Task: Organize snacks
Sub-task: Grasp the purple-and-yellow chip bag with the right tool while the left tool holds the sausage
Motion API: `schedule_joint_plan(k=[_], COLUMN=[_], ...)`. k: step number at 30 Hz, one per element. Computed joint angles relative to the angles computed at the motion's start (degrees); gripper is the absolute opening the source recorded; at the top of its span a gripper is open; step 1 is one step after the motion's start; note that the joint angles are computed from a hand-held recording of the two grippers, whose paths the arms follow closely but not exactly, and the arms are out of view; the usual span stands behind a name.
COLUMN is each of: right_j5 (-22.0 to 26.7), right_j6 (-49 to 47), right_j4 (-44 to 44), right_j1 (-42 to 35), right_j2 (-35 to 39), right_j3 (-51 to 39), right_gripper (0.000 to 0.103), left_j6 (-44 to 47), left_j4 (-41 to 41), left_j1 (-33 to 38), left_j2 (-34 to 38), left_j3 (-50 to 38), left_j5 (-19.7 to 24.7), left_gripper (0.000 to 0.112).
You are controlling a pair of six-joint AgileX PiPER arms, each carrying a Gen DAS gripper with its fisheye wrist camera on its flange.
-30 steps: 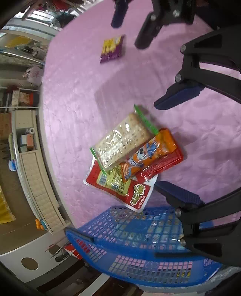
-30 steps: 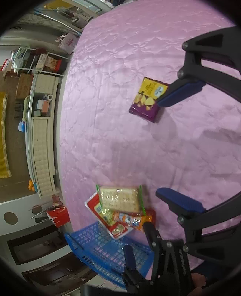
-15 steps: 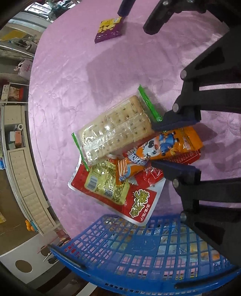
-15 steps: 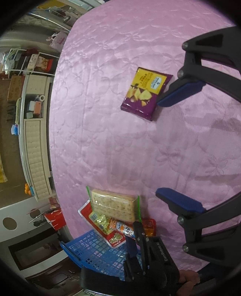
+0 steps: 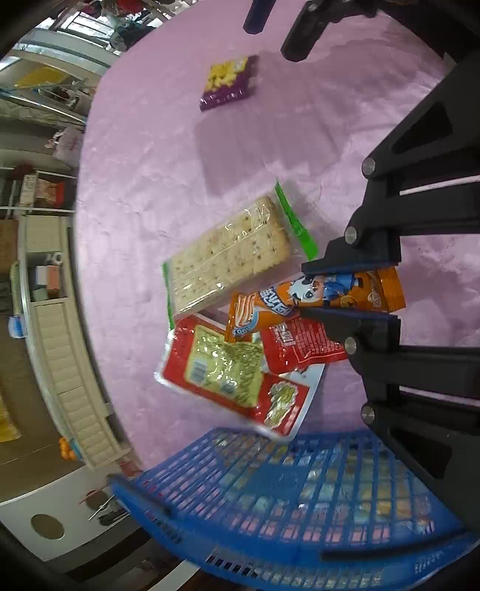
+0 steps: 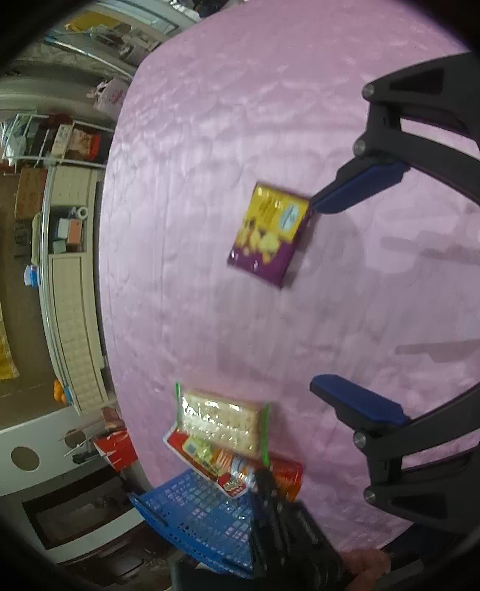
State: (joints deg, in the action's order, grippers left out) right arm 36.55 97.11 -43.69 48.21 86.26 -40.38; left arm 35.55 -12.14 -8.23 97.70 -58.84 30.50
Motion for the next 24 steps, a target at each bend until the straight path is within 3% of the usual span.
schedule_joint_plan(k=[6, 10, 14, 24], right_j5=[0.19, -4.37, -10.36, -7.58], right_j6=[-0.54, -1.85, -7.43, -15.42], right_j4=[1.88, 4.68, 10.97, 18.09], right_j1=[-2.03, -7.26, -13.53, -18.59], right_j2=[-3.75, -3.46, -0.98, 8.37], right_j3=[3.04, 4.01, 3.68, -5.53], right_gripper=[0.092, 0.092, 0.092, 0.092], left_j6=[9.04, 12.91, 12.89, 13.21], left_j4=[-10.28, -14.58, -14.66, -15.58], left_j1=[1.22, 1.12, -0.90, -4.29], left_j2=[-6.69, -8.29, -7.01, -1.76], left_j3=[1.97, 1.80, 1.77, 0.80], left_j5=[1.99, 4.07, 2.65, -0.62], left_gripper=[0.014, 0.014, 0.014, 0.014])
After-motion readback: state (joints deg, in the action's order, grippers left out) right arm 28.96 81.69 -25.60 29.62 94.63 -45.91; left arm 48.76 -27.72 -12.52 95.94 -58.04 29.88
